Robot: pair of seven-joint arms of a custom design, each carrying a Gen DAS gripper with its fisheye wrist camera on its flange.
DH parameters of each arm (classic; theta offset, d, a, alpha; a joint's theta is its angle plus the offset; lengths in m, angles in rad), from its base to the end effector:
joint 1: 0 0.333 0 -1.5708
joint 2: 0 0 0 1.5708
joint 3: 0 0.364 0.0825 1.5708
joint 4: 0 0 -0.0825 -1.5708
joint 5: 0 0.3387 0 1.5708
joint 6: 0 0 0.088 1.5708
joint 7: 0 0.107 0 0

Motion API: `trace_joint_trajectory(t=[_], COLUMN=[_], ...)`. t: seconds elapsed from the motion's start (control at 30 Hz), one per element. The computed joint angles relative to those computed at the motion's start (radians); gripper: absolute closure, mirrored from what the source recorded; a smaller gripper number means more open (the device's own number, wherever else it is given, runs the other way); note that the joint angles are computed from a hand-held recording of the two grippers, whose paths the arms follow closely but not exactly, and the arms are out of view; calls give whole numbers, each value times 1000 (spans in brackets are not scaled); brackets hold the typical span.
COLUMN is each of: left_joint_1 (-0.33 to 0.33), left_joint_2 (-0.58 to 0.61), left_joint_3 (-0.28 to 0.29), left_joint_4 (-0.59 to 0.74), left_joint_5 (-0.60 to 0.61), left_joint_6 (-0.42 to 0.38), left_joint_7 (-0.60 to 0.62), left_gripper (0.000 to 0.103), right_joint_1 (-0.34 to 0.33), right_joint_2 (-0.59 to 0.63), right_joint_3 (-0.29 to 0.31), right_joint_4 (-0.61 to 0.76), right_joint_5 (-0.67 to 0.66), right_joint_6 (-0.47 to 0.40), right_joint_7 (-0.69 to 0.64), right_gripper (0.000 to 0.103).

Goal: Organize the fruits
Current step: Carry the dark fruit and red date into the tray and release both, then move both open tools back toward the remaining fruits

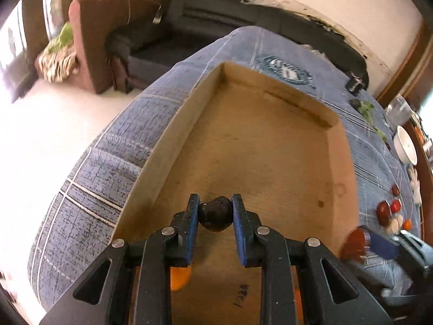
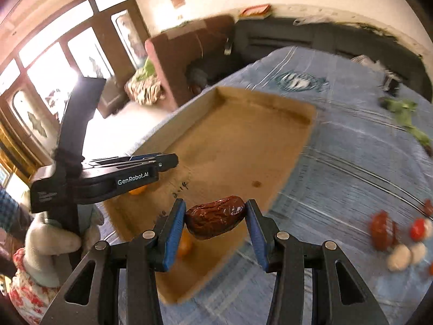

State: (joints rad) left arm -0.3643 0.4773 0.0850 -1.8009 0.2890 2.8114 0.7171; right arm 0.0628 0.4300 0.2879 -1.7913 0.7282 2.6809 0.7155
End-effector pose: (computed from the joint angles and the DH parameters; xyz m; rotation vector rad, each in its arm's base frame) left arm 0.6473 -0.2100 0.4125 -2.2232 1.6295 -0.6655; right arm 0.6417 0.1819 0.4341 -2.1302 1.1751 -0.0934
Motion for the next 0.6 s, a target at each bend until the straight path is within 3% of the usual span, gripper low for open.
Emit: trace_joint_trajectory(t=[0.1,0.27,0.4,0.47,0.53,0.6], left_joint_1=[22,48,47,16,-36,-132], left_joint_2=[3,7,-8,-29,-56,-88], left_joint_3=[-18,-42,-46,-12,41,141], left_joint_4=[-6,-12,-37,-63,-91,-114], left_joint_5=[-25,-82,-122,-113,-83,2], left_joint_6=[18,37,80,109,130,124], left_joint_7=[21,73,95,78,33,-77], left_gripper=[80,78,59,52,43,29], right_joint_1=[45,51,37,16,-5,-36], right_joint_2=[59,98,109,100,80,59], right_joint_3=[-30,-14,11,33,51,72], right_joint_4=[61,93,96,86,62,43], right_joint_5=[-87,-160,-185,-172,-146,-100], right_joint_6=[-23,-17,-9,2,20,24], right_joint_7=[81,140,147,133,115,86], right_gripper=[53,52,50,40,38,38])
